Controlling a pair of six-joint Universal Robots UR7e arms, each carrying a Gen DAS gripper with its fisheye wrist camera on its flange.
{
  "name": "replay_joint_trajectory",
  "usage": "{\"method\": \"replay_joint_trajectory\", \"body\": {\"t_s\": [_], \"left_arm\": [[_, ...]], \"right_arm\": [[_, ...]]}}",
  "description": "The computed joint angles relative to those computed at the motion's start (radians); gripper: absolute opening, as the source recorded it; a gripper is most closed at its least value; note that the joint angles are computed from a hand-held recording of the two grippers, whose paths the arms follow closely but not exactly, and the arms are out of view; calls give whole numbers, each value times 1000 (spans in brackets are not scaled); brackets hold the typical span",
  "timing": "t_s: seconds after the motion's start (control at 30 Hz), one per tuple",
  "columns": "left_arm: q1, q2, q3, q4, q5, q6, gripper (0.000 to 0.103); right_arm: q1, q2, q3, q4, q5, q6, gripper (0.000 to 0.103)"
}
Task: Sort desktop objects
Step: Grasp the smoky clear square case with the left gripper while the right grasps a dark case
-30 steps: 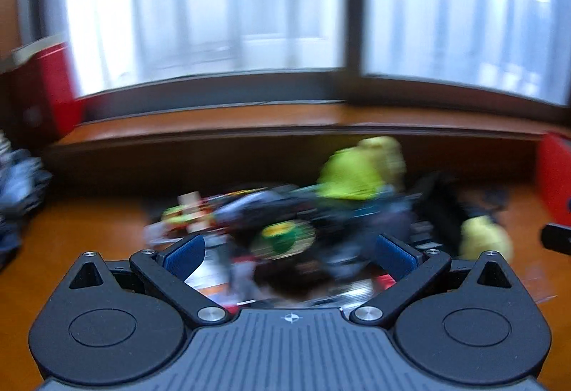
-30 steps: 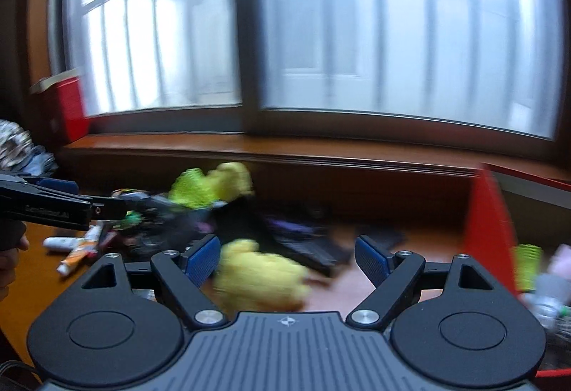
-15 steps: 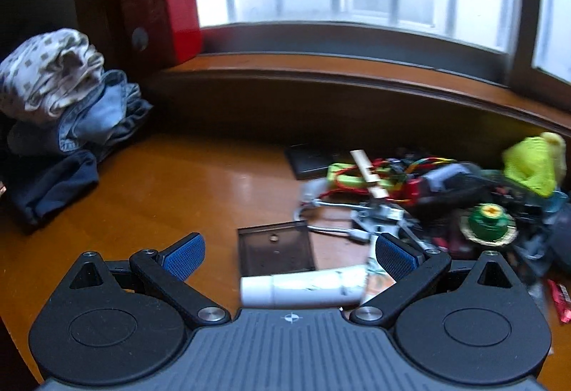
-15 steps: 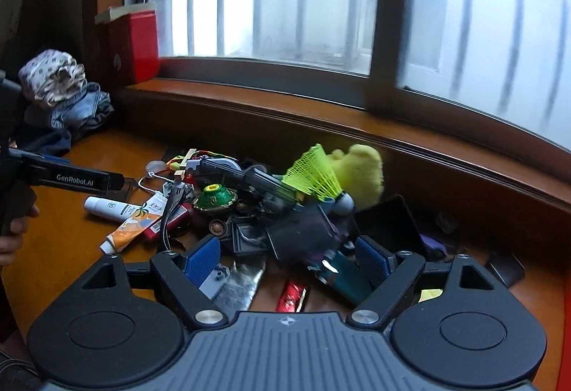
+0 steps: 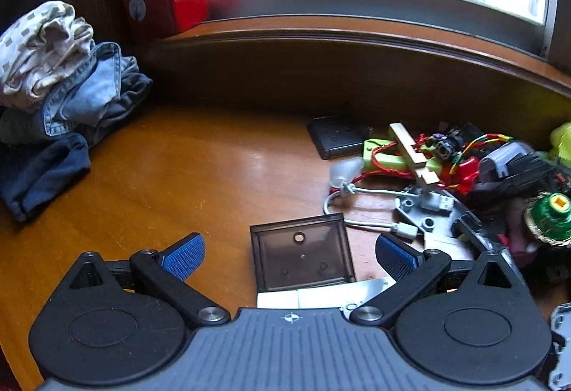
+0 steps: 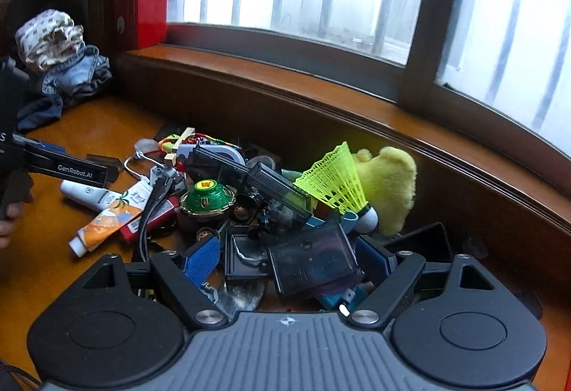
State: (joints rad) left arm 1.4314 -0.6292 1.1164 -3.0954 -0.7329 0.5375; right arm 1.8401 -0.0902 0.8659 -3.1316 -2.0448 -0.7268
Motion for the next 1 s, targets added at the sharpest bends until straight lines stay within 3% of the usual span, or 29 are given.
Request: {"method": "replay_joint_trajectory", "body": {"t_s": [0.17, 0.53, 0.67, 0.73, 0.8, 1.0], "left_arm": [[12, 2, -12, 41, -23, -31, 103], [23, 4, -14, 51, -56, -54, 102], [26, -4, -2, 55, -82, -69, 98], [28, -9, 7, 50, -99, -72, 95], [28, -14, 19, 32, -112, -64, 81], [31, -17, 18, 17, -124, -55, 61]], "right_arm": [[-2, 54, -91, 31, -24, -50, 85], [-14, 102, -190, 111, -38, -49, 85], [-16, 109, -207, 119, -30, -48, 86], [-16, 115, -216, 124, -31, -50, 86], [-16, 120, -227, 130, -33, -53, 86], [-14, 126, -239, 126, -24, -84, 86]]}}
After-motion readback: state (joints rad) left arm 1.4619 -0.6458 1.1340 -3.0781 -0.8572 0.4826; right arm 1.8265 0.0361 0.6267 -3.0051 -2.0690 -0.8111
